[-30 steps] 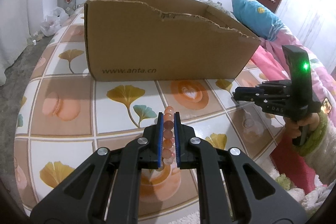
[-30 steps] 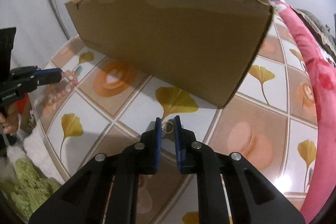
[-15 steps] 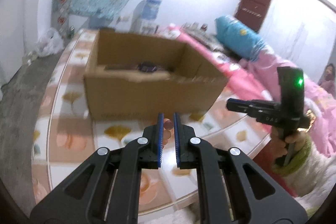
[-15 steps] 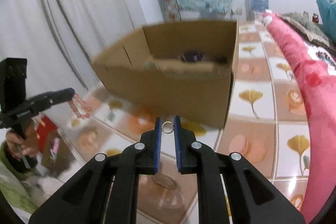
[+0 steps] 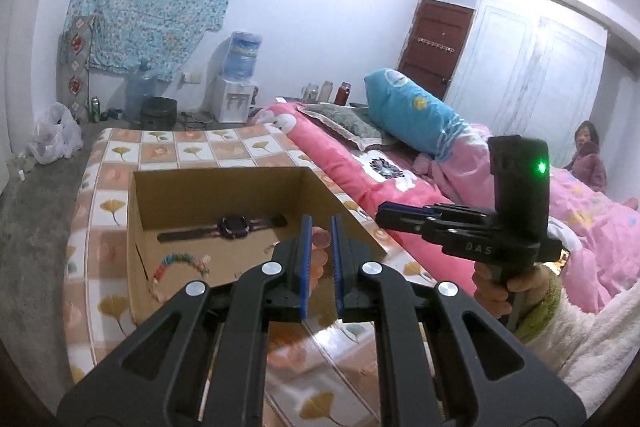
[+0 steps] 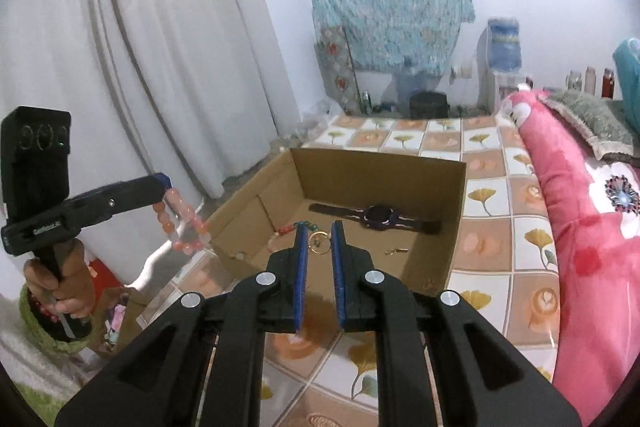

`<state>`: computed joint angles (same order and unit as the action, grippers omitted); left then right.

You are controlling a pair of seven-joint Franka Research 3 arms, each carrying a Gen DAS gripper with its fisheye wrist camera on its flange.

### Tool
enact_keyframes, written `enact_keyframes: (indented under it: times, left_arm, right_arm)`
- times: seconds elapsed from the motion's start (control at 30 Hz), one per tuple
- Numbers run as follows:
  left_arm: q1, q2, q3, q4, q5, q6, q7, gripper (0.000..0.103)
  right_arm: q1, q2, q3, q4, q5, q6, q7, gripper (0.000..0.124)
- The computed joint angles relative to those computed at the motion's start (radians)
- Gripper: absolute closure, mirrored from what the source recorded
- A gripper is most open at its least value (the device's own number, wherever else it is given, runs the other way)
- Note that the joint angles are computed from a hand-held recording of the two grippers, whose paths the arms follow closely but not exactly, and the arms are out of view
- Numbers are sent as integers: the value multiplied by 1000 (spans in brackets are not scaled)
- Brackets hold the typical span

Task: Organize jewelry
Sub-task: 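Carry the bracelet and ring over the box with both tools, then open both tools over the box to drop the bracelet and ring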

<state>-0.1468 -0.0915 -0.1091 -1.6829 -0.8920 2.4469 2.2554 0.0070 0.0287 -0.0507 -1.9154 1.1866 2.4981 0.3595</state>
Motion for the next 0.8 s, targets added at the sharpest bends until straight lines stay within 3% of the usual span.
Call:
enact_keyframes:
  times: [0.17, 0.27, 0.43, 0.57, 0.8]
  left_arm:
    - [29, 138, -26, 138, 95, -47, -102, 94]
    - [59, 210, -51, 201, 143, -78, -155, 94]
    - [104, 305, -93, 283, 213, -124, -238, 94]
    - [133, 345, -118, 316, 236, -149, -275, 94]
    - [150, 373, -138, 339, 271, -164, -306, 94]
  right_arm:
    - [-5, 171, 11, 223, -294, -128, 291, 112]
    - [-9, 307, 19, 400, -464, -252, 477, 112]
    - [-5, 459, 40, 597, -659, -378, 631, 111]
    - [-15, 496, 59, 635, -706, -419, 666, 111]
    - [-64, 518, 92, 662, -643, -449, 669, 102]
